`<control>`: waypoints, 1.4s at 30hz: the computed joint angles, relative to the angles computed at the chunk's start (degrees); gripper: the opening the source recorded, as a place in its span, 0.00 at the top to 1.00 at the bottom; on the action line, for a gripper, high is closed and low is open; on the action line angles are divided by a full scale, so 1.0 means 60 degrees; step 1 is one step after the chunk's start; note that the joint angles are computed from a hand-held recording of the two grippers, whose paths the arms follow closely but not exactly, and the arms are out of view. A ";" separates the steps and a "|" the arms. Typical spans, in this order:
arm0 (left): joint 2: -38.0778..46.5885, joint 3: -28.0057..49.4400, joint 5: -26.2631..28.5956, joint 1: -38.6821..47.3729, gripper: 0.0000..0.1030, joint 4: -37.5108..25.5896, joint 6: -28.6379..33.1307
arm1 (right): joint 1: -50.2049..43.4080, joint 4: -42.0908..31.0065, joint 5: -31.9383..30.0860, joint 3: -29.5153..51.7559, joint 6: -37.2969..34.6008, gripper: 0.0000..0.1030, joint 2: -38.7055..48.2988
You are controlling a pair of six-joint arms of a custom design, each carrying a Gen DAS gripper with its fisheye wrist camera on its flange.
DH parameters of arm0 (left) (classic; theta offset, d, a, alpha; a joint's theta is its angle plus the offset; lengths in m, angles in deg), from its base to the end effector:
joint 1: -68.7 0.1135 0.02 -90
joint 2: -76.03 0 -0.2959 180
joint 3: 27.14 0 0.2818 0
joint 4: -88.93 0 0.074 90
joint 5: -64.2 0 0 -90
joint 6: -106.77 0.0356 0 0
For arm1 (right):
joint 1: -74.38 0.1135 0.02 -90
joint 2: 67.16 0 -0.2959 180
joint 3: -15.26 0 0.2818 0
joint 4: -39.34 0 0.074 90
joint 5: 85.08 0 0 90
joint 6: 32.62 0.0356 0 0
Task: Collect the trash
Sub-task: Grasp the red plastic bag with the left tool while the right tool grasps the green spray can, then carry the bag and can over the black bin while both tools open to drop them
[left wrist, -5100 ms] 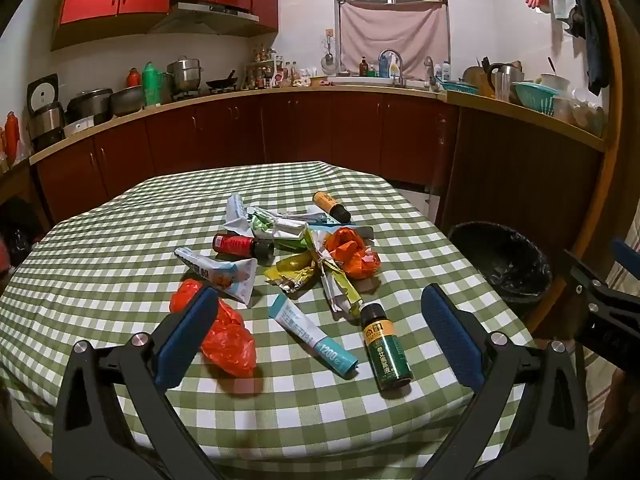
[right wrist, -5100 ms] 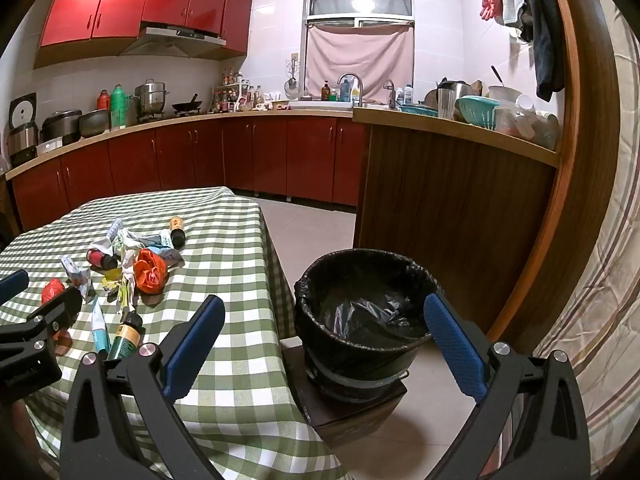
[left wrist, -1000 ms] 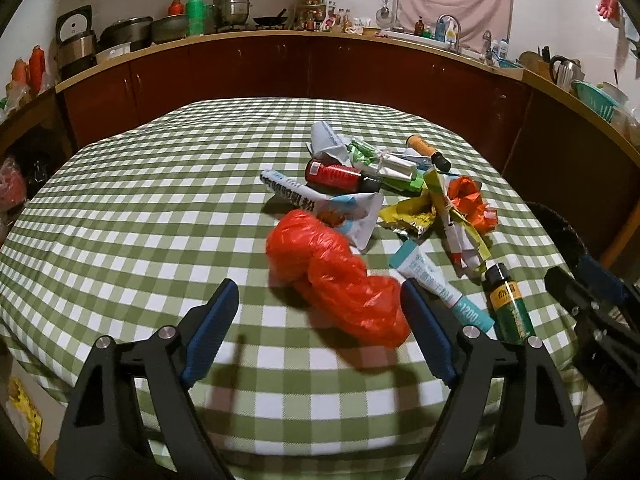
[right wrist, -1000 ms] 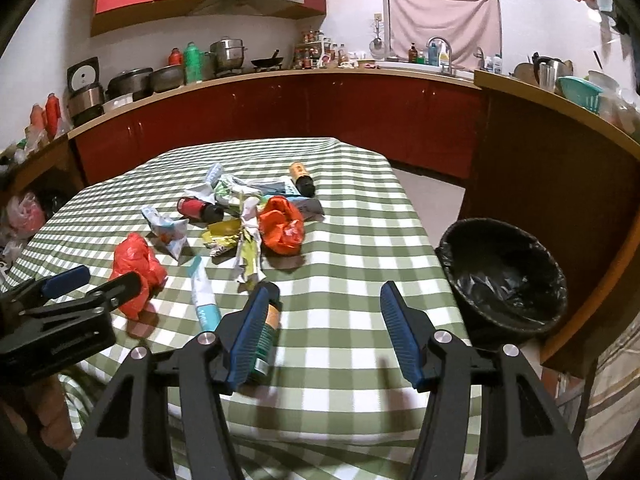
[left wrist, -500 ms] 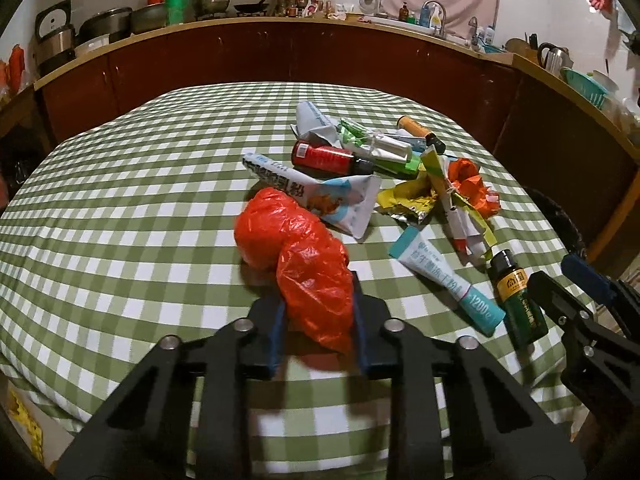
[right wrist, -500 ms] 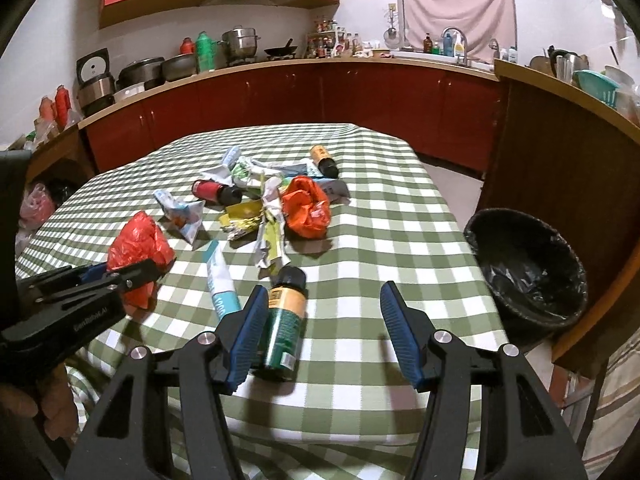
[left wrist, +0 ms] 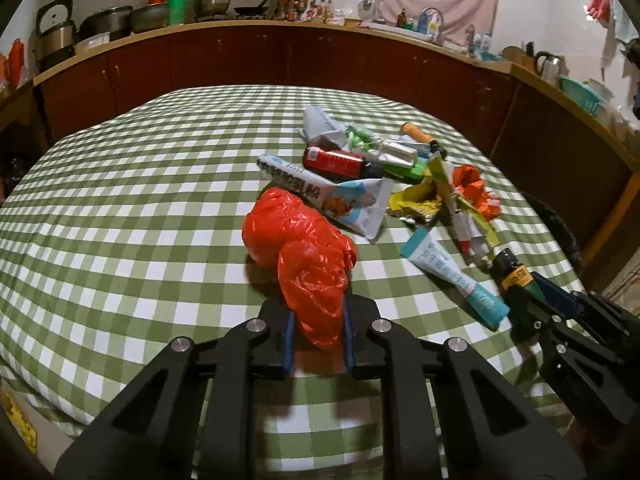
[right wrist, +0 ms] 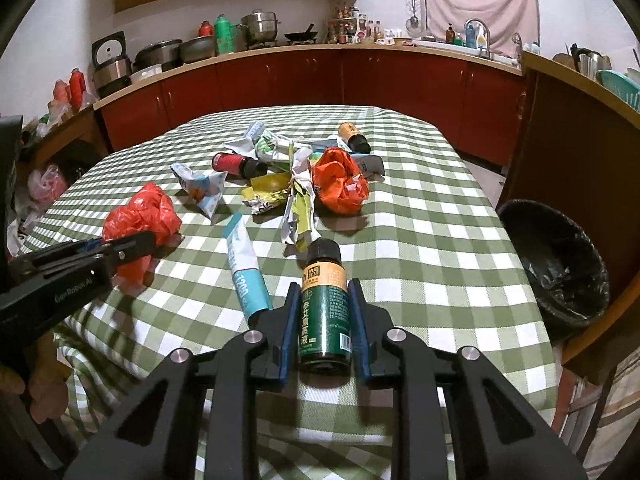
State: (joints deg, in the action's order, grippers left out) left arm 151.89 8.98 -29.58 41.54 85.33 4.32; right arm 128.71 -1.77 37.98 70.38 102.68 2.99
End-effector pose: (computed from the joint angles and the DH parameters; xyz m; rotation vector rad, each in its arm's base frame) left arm 0.2182 -0.1093 0.1451 0.2666 2.3256 -0.2694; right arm 0.1613 0.1914 0.2325 0.0265 2.3424 0.0958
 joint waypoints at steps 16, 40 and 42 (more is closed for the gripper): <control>-0.0790 0.0769 -0.0373 -0.1264 0.85 -0.0626 -0.0058 | -0.0758 -0.0663 0.0764 -0.0184 -0.0514 0.76 -0.1682; 0.6149 0.7888 -0.0881 -0.4992 0.85 -0.1531 -0.0252 | -1.0469 0.0963 -0.3924 -0.2319 -0.5199 0.76 -0.4169; 0.6700 0.8671 -0.0868 -0.5053 0.85 -0.1959 -0.0325 | -1.1046 0.1311 -0.4361 -0.2343 -0.5460 0.76 -0.3840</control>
State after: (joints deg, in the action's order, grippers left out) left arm 192.09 61.01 -34.79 11.22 73.57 2.37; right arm 62.44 6.09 11.81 56.32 69.92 -20.04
